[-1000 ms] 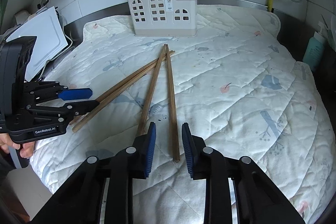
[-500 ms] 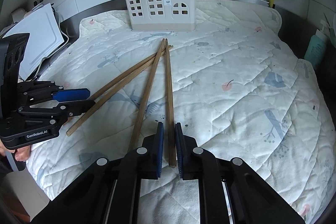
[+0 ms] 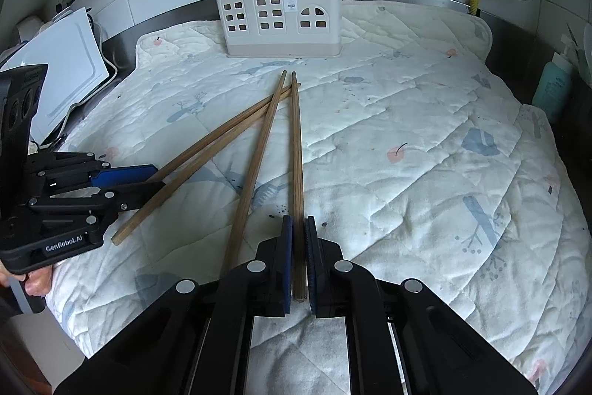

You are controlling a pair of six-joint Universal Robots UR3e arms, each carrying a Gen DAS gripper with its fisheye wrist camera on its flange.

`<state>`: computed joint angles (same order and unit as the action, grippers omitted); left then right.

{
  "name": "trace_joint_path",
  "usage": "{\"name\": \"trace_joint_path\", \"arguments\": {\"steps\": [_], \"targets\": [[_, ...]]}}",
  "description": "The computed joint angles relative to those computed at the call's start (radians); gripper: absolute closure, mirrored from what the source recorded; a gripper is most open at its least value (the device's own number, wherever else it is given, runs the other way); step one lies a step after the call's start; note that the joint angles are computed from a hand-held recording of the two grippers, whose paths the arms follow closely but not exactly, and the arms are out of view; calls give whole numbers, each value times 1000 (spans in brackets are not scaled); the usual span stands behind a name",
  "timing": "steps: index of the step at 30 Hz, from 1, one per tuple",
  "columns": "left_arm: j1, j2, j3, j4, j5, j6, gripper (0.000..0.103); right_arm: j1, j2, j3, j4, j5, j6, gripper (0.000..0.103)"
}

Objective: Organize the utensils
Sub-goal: 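Close the right gripper on a chopstick while the left gripper closes on another, then lift the right gripper's chopstick upright while the left gripper regrasps its chopstick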

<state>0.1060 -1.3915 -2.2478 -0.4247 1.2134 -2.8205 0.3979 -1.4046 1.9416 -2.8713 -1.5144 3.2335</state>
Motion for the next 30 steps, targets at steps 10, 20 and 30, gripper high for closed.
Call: {"name": "trace_joint_path", "arguments": {"steps": [10,20,30], "targets": [[49,20,3,-48,-70,-23,97,6,-4,4,-13,-7,17,97],[117,101,-11,-59,-154,-63,98,1,-109,-28,3,-17,-10,97],[158,119,55,6,-218,-111,98,-39,-128,-257,105,43,-70,97]]}}
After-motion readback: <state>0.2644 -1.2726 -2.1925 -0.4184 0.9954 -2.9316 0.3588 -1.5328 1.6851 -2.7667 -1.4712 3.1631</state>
